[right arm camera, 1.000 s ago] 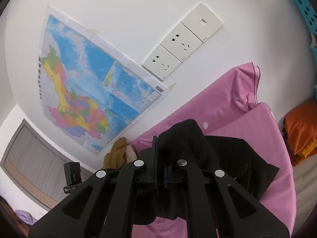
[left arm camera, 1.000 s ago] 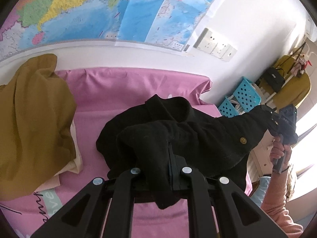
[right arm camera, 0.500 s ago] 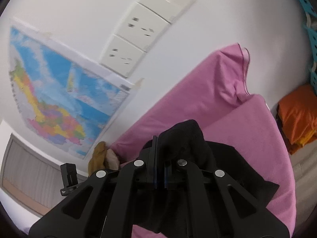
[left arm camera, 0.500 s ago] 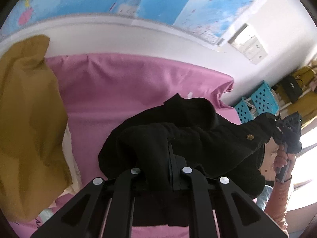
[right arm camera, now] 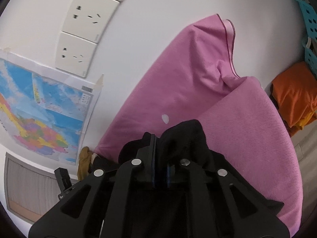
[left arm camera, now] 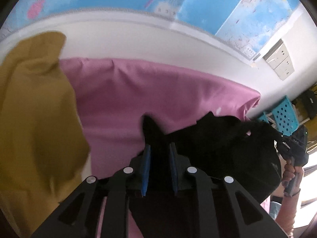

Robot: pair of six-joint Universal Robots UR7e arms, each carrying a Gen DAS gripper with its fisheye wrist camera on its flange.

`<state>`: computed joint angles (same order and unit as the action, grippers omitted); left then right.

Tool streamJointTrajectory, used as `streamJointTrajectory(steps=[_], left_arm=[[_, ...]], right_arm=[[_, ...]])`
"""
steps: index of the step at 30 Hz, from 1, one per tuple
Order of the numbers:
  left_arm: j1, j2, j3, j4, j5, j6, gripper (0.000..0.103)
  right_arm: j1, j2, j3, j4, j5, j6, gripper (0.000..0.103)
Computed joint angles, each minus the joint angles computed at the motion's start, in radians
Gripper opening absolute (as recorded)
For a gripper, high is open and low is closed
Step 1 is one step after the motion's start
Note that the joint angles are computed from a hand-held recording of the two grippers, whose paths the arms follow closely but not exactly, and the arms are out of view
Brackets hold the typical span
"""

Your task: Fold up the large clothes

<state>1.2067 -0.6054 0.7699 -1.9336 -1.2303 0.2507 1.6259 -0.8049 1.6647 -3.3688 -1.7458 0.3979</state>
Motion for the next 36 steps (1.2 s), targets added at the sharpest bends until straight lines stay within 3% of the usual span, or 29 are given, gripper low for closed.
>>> streamJointTrajectory(steps=[3, 5, 8, 9, 11, 14, 17, 19, 22, 23, 25, 27, 29, 34, 36], left_arm=[[-0.002, -0.066, 0.117, -0.096, -0.037, 0.097, 0.042], [-0.007, -0.109, 0.200, -0.156, -0.048, 0.178, 0.048], [-0.014, -0.160, 0.303, -0.191, -0.076, 0.276, 0.062], [-0.017, -0.172, 0.333, -0.198, -0.084, 0.305, 0.062], [-0.029, -0.190, 0.393, -0.234, -0.072, 0.365, 0.062], [-0.047, -0.199, 0.464, -0.294, -0.036, 0.431, 0.079], [-0.055, -0.208, 0.495, -0.293, -0.052, 0.475, 0.079], [-0.054, -0.222, 0.511, -0.285, -0.089, 0.500, 0.079], [-0.060, -0.223, 0.539, -0.313, -0.082, 0.514, 0.080], [-0.062, -0.225, 0.547, -0.319, -0.077, 0.515, 0.079], [-0.066, -0.224, 0.572, -0.359, -0.045, 0.527, 0.060], [-0.075, -0.224, 0.602, -0.401, 0.008, 0.535, 0.022], [-0.078, -0.221, 0.606, -0.408, 0.036, 0.520, 0.004], [-0.071, -0.221, 0.571, -0.437, -0.012, 0.444, 0.003], [-0.069, -0.227, 0.554, -0.446, -0.031, 0.400, 0.003]], right_arm=[[0.001, 0.002, 0.002, -0.018, -0.009, -0.004, 0.032], [0.010, -0.001, 0.007, -0.032, -0.046, -0.014, 0.064], [0.031, -0.011, 0.016, -0.034, -0.071, -0.087, 0.064], [0.042, -0.011, 0.012, -0.021, -0.088, -0.119, 0.064], [0.077, -0.005, -0.007, 0.039, -0.151, -0.209, 0.065], [0.136, 0.030, -0.064, 0.178, -0.292, -0.331, 0.069], [0.174, 0.076, -0.116, 0.279, -0.390, -0.414, 0.083], [0.184, 0.109, -0.152, 0.332, -0.458, -0.431, 0.084], [0.184, 0.144, -0.192, 0.403, -0.522, -0.440, 0.077], [0.181, 0.153, -0.201, 0.416, -0.539, -0.445, 0.053], [0.188, 0.178, -0.223, 0.440, -0.613, -0.462, 0.026], [0.190, 0.180, -0.215, 0.422, -0.619, -0.485, 0.019], [0.194, 0.175, -0.198, 0.365, -0.615, -0.503, 0.011], [0.202, 0.096, -0.087, 0.090, -0.465, -0.514, 0.007], [0.213, 0.090, -0.087, 0.031, -0.446, -0.542, 0.007]])
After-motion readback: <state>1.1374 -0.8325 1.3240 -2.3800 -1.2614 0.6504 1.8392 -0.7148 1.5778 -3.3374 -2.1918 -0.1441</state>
